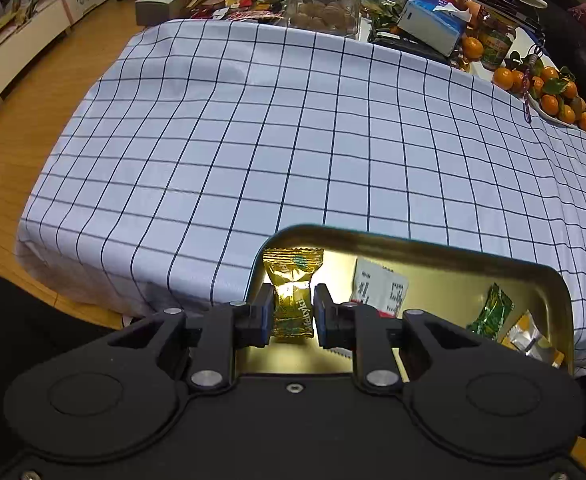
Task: Organize snacks
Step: 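Lift and carry both snacks over the gold tray with both tools, then open right tool to drop Hawthorn packet while left tool drops gold candy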
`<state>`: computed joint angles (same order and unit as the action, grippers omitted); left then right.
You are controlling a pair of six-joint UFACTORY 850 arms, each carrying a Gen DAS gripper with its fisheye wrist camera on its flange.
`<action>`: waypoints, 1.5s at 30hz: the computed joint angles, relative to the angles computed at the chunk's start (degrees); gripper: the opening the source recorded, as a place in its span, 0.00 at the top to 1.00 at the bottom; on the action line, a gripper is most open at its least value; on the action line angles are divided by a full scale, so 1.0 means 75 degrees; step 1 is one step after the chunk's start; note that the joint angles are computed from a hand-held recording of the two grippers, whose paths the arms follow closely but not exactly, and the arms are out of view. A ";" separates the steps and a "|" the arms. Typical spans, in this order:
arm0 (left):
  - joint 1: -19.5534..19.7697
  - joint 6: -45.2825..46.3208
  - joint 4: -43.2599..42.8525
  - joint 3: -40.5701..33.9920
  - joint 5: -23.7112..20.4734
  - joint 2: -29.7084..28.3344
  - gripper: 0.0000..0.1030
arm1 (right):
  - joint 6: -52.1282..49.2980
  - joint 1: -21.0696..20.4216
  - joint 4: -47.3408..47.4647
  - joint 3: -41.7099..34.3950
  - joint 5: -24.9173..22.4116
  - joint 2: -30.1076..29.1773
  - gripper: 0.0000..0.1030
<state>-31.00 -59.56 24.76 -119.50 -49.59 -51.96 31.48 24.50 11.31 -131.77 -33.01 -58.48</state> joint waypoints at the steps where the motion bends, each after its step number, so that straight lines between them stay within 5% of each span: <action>1: -0.0001 -0.0071 0.0026 0.0154 0.0094 0.0097 0.73 | -0.0241 -0.0005 0.0288 0.0449 0.0218 0.0246 0.79; 10: -0.0122 -0.0384 0.0437 0.0718 0.0603 0.0441 0.73 | -0.4106 0.0246 0.3371 0.3067 0.1481 0.1702 0.79; 19: -0.0246 -0.0224 0.0737 0.0237 0.0483 0.0119 0.72 | -0.5086 0.0718 0.2810 0.2854 0.1486 0.1601 0.79; 22: -0.0195 -0.0090 0.0544 0.0207 0.0524 0.0103 0.65 | -0.4845 0.0786 0.2387 0.2539 0.1323 0.1409 0.79; 34: -0.0065 -0.0507 0.0455 -0.0014 0.0075 -0.0083 0.65 | -0.2981 0.0967 0.0520 0.0544 0.0256 0.0185 0.79; 40: 0.0021 -0.0658 0.0315 0.0031 0.0017 -0.0077 0.65 | -0.2218 0.1002 0.0070 -0.1303 -0.0885 -0.0885 0.75; 45: 0.0065 -0.0635 0.0132 -0.0082 -0.0010 -0.0155 0.65 | -0.1505 0.1020 -0.0566 -0.1277 -0.0850 -0.0875 0.69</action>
<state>-30.51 -64.33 25.75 -120.11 -49.66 -53.12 20.19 32.14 7.07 -141.35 -39.38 -65.04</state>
